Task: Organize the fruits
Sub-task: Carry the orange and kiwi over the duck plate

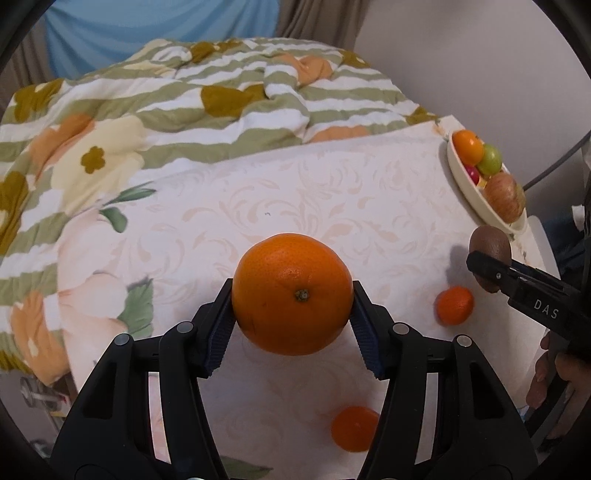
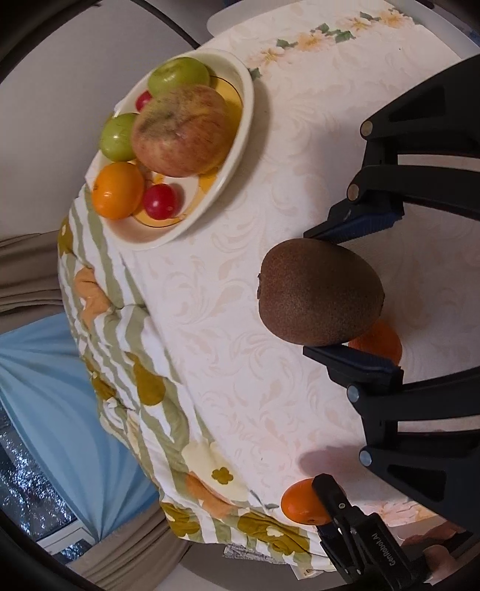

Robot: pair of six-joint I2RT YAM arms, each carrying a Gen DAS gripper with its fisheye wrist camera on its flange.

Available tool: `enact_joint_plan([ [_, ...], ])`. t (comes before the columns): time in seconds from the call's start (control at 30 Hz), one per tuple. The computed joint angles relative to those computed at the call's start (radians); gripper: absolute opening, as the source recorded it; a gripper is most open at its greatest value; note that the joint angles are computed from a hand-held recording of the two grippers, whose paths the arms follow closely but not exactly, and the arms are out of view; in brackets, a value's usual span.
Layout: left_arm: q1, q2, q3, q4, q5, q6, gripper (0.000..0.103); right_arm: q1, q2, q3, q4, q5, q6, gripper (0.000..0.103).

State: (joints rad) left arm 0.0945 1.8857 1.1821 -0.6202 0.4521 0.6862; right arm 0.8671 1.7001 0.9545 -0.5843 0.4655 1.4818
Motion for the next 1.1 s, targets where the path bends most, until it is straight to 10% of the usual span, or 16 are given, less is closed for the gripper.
enact_joint_plan([
  [0.53, -0.034, -0.335, -0.072, -0.098, 0.020, -0.148, 0.065, 0.048, -0.305, 0.023, -0.240, 0.113, -0.130, 0.049],
  [1.1, -0.527, -0.424, -0.077, 0.057, -0.199, -0.675, 0.065, -0.411, -0.816, -0.186, -0.272, -0.096, -0.732, 0.049],
])
